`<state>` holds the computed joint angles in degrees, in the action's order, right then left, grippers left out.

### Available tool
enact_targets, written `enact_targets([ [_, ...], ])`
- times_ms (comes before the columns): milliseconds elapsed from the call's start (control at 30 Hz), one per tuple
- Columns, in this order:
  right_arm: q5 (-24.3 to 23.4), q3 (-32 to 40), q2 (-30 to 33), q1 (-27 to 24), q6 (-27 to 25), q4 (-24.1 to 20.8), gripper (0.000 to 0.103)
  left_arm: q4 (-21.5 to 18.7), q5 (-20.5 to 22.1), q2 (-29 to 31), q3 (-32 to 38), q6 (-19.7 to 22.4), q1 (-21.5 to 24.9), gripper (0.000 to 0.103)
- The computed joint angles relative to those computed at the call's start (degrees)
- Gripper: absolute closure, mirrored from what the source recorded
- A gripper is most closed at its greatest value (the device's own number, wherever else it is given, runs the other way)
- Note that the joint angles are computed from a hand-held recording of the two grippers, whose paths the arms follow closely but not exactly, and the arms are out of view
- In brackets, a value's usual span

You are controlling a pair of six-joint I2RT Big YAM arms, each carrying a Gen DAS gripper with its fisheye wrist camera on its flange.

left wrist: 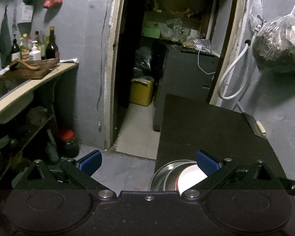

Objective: Organize plates and bowls
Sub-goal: 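Pull both tools back up and away from the stack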

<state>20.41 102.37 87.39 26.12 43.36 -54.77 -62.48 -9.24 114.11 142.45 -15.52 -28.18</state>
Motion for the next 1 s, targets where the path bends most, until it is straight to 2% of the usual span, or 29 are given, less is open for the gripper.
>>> enact_targets([
  [233,3.78,-3.65,-2.75,1.56,0.76,1.49,0.0,1.46,-4.3,-6.75,-9.16,1.12,-1.3,0.001],
  [333,4.53,-4.09,-3.19,2.33,1.03,1.47,0.0,-0.02,-4.99,-7.68,-9.6,2.47,-1.26,0.001],
  [433,7.0,-4.05,-3.47,3.37,1.18,1.14,0.0,1.46,-4.3,-8.74,-10.91,4.08,-1.02,0.001],
  [567,12.41,-3.37,-3.73,5.46,2.74,-0.47,0.0,3.77,-0.96,-10.18,-13.3,6.11,-0.25,0.001],
  [667,17.32,-2.26,-3.3,7.88,6.04,-3.46,0.0,6.42,3.32,-11.99,-16.67,8.52,0.94,0.001],
  [867,25.29,4.06,0.93,13.85,17.06,-14.37,0.0,9.98,11.89,-16.89,-24.56,12.89,4.88,0.001],
  [1000,28.42,8.93,4.41,18.19,22.88,-22.07,0.0,9.84,16.74,-19.53,-28.44,14.94,7.64,0.001],
])
